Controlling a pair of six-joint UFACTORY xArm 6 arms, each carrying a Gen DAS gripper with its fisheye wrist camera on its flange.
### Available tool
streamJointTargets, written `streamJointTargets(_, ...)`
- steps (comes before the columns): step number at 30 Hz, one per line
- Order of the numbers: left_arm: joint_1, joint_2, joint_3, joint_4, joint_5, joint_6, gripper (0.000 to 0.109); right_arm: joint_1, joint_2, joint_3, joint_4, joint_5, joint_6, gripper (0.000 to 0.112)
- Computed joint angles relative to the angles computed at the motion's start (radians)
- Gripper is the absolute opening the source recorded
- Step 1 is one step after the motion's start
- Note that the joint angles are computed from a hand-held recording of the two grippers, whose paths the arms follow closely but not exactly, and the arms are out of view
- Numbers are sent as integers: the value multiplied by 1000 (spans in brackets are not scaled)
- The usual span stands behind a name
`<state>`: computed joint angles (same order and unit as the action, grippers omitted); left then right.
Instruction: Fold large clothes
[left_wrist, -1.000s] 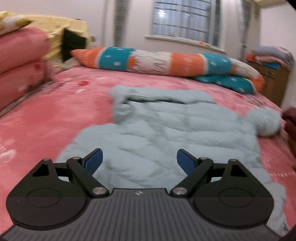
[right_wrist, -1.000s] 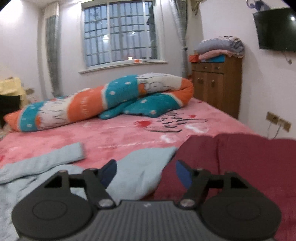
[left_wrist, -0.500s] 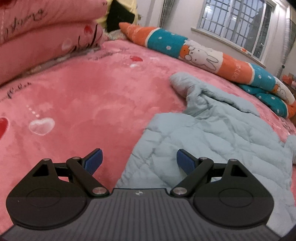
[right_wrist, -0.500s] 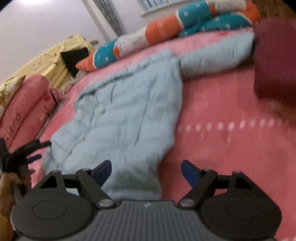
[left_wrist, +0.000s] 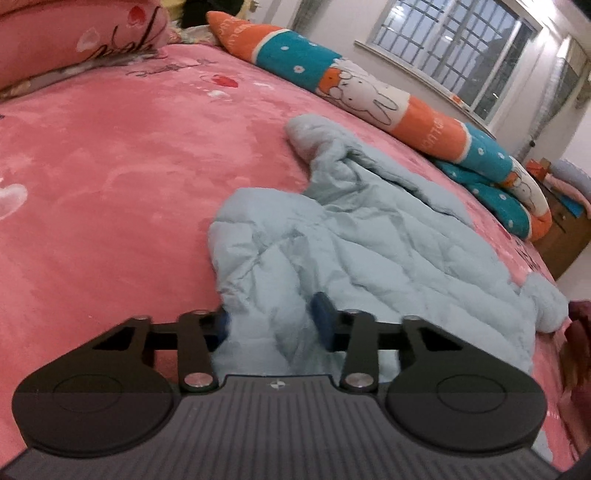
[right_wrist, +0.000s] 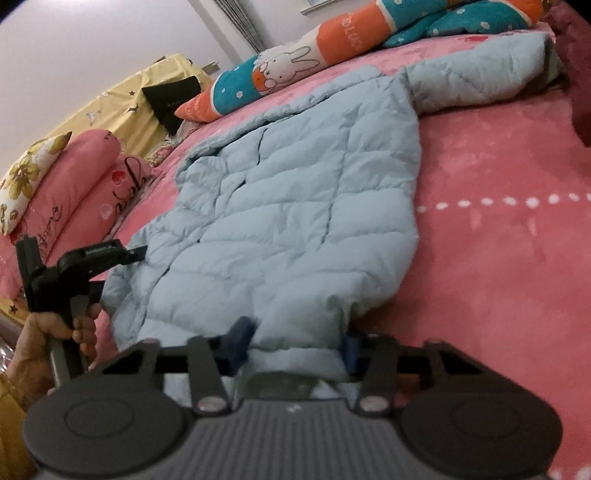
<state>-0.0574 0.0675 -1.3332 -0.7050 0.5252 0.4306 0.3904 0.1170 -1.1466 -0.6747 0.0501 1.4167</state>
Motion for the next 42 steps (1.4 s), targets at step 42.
streamJointTargets(42, 47, -739, 383, 222, 449, 231, 35, 212, -732, 408, 40, 457, 124, 24)
